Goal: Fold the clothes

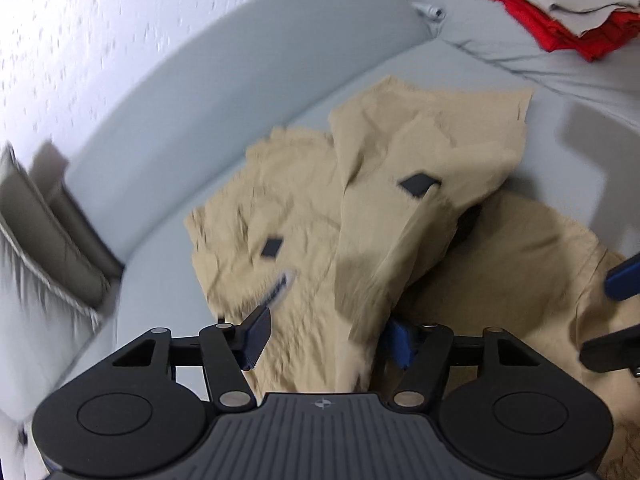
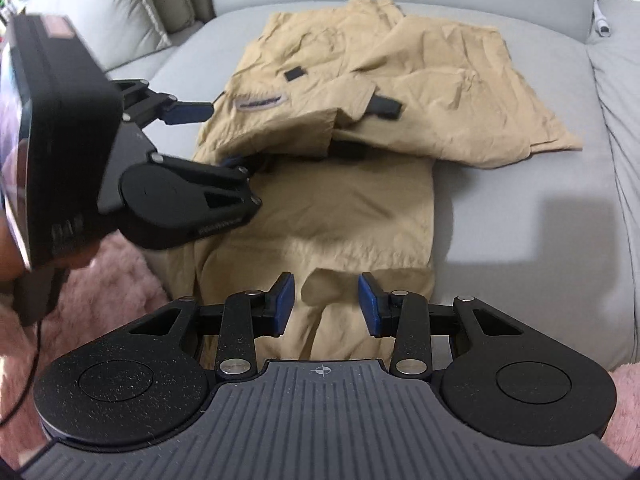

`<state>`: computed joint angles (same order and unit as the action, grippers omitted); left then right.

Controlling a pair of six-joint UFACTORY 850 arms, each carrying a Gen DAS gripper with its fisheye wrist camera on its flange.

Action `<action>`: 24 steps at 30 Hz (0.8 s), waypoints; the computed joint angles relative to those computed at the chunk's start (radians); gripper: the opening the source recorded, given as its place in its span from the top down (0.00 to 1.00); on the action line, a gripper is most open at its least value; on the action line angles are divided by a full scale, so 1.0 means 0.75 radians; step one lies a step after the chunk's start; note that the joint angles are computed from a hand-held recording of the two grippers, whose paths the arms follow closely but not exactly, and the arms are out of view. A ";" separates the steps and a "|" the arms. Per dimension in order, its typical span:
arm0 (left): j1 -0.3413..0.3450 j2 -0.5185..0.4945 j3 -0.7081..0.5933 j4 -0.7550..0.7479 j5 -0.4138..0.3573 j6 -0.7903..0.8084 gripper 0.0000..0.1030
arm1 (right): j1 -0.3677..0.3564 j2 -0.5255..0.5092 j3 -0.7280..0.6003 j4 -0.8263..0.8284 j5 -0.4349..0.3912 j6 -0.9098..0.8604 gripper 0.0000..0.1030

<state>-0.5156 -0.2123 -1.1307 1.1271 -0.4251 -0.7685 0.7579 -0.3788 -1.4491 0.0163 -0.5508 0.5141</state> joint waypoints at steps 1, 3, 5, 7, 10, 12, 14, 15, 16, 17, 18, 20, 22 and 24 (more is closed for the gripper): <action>0.010 -0.002 0.004 -0.012 0.039 0.010 0.57 | -0.002 -0.005 -0.006 -0.002 0.000 0.002 0.60; 0.036 -0.008 -0.002 -0.161 0.116 0.154 0.89 | -0.010 -0.034 -0.037 -0.002 -0.015 0.007 0.60; 0.077 -0.011 -0.018 -0.420 0.168 0.316 0.92 | -0.015 -0.054 -0.061 0.004 -0.026 0.008 0.60; 0.136 -0.003 -0.031 -0.607 0.202 0.360 0.93 | -0.017 -0.076 -0.090 0.001 -0.031 0.010 0.59; 0.217 0.017 -0.046 -0.772 0.224 0.366 0.94 | -0.013 -0.120 -0.152 -0.019 -0.028 0.020 0.58; 0.279 0.013 -0.072 -0.953 0.209 0.437 0.94 | -0.009 -0.149 -0.195 -0.030 -0.019 0.022 0.59; 0.335 -0.003 -0.099 -1.136 0.185 0.504 0.93 | 0.001 -0.207 -0.277 -0.065 -0.015 0.041 0.59; 0.367 -0.019 -0.112 -1.174 0.162 0.470 0.93 | 0.004 -0.223 -0.299 -0.069 -0.014 0.041 0.60; 0.399 -0.050 -0.130 -1.157 0.118 0.397 0.92 | 0.006 -0.239 -0.320 -0.072 -0.013 0.040 0.61; 0.402 -0.074 -0.153 -1.162 0.073 0.379 0.85 | 0.012 -0.268 -0.358 -0.077 -0.026 0.034 0.61; 0.422 -0.124 -0.189 -1.222 -0.019 0.399 0.79 | 0.017 -0.299 -0.400 -0.081 -0.040 0.026 0.60; 0.436 -0.140 -0.191 -1.261 -0.042 0.383 0.65 | 0.022 -0.372 -0.492 -0.041 -0.126 -0.022 0.59; 0.436 -0.111 -0.179 -1.283 -0.044 0.400 0.55 | 0.031 -0.382 -0.505 -0.067 -0.150 -0.024 0.58; 0.427 -0.078 -0.167 -1.283 -0.064 0.436 0.46 | 0.036 -0.376 -0.500 -0.090 -0.158 -0.023 0.57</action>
<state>-0.1956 -0.2707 -1.2563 0.1648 -0.4733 -0.4415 0.7852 -0.6611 -1.8240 -0.0515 -0.6691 0.4967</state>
